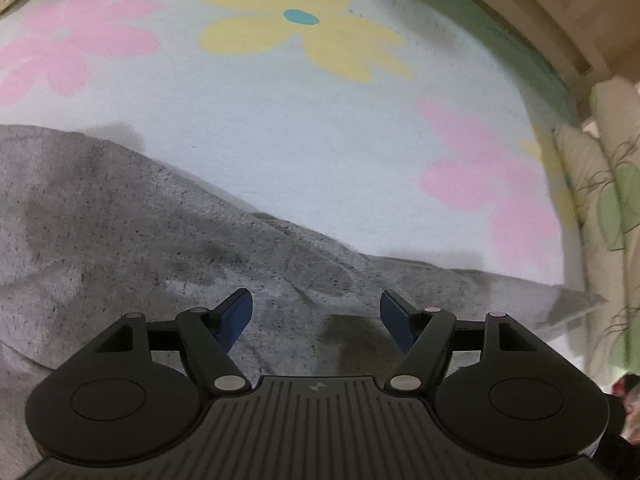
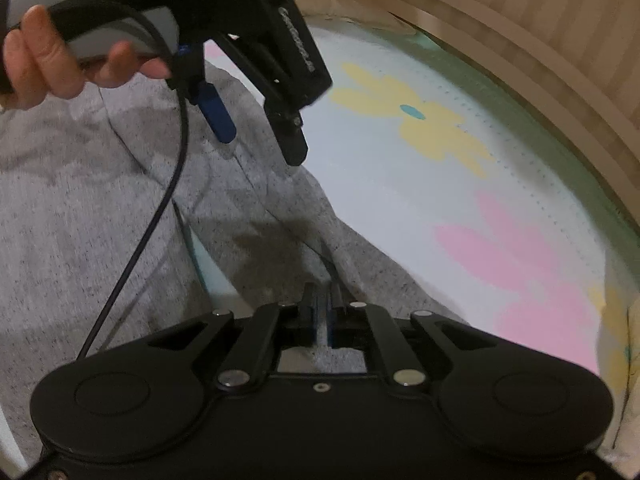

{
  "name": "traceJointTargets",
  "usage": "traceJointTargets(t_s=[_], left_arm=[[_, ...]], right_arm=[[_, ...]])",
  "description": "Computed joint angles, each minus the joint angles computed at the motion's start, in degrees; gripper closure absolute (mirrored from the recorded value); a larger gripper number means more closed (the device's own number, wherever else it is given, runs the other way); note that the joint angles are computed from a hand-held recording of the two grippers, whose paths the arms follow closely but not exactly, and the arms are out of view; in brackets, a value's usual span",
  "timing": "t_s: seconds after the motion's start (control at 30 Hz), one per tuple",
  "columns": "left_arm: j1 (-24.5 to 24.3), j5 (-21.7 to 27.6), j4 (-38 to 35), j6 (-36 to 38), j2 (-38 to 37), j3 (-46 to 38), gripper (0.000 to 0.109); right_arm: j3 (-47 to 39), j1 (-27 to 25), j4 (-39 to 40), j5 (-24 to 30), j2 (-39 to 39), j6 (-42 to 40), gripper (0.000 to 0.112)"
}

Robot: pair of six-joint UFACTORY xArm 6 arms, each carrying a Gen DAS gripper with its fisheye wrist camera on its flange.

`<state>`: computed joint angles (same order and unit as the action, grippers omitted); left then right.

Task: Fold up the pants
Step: 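Close the right gripper on the pants while the left gripper grasps the fabric, then lift the pants with both grippers and fold them over onto themselves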

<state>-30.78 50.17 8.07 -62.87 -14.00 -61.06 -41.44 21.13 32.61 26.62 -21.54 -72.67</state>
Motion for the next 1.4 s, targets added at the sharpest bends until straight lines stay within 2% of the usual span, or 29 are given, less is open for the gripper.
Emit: traceJointTargets(t_s=[0.07,0.13,0.2,0.23,0.27,0.3,0.4,0.43,0.53,0.63,0.7,0.8,0.87,1.0,1.03,1.07,1.13,1.3,1.4], left_arm=[[0.0,0.9,0.1,-1.0,0.8,-0.3,0.039],[0.3,0.3,-0.4,-1.8,0.8,0.0,0.039],[0.4,0.3,1.1,-2.6,0.1,0.4,0.039],[0.4,0.5,2.4,-3.0,-0.1,0.4,0.039],[0.6,0.7,3.4,-3.0,-0.2,0.2,0.039],[0.7,1.0,4.1,-3.0,-0.3,0.1,0.039],[1.5,-0.1,3.5,-2.7,-1.3,1.3,0.039],[1.9,-0.7,2.7,-1.9,-1.5,1.7,0.039],[2.2,-0.3,1.8,-0.4,-0.9,1.4,0.039],[2.2,-0.4,1.1,-0.4,0.0,1.2,0.039],[2.6,-0.9,0.3,-0.4,-0.6,1.8,0.039],[2.8,-2.0,-0.3,-0.3,-0.2,1.8,0.039],[2.7,-1.9,-0.6,0.0,-0.1,1.9,0.039],[2.1,-0.7,-1.0,-0.6,1.2,1.2,0.04],[2.0,0.7,-0.8,-1.0,1.7,0.4,0.046],[1.6,1.4,-0.5,-1.6,1.7,0.3,0.064],[1.2,-0.5,-0.9,-2.5,0.1,2.3,0.086],[-2.5,-1.7,6.4,-13.7,-6.8,7.8,0.098],[-7.3,3.0,12.5,-19.3,-9.1,8.3,0.1]], right_arm=[[0.1,1.0,-1.3,-1.0,0.2,1.8,0.103],[-1.5,0.9,4.3,-0.7,1.1,-2.4,0.1],[-3.3,1.5,8.4,-2.7,2.4,-3.9,0.067],[-4.2,2.0,11.6,-3.9,3.2,-5.7,0.031],[-5.1,2.1,15.7,-3.9,3.8,-8.8,0.009],[-6.8,1.8,17.8,-1.8,4.8,-10.0,0.01],[-11.9,2.0,12.3,3.5,9.6,-3.3,0.036],[-12.8,2.6,10.4,3.6,10.9,-1.7,0.047],[-13.1,5.1,3.7,0.8,13.4,0.8,0.063],[-11.7,6.8,1.3,-2.2,13.7,1.4,0.104],[-9.3,7.5,2.9,-3.8,11.7,0.1,0.104],[-4.3,7.8,6.4,-4.1,5.7,-6.1,0.104],[-1.5,7.9,7.6,-3.7,1.9,-9.7,0.104],[1.5,7.8,8.3,-1.5,-3.0,-11.5,0.104],[2.7,8.1,7.7,-0.9,-4.9,-10.3,0.104],[3.4,8.1,7.9,-0.5,-6.0,-9.8,0.104],[3.9,7.4,8.4,0.4,-7.4,-9.5,0.104],[4.8,5.8,7.4,4.3,-11.5,-4.6,0.104],[6.1,5.0,5.2,7.7,-16.2,-1.5,0.103]])
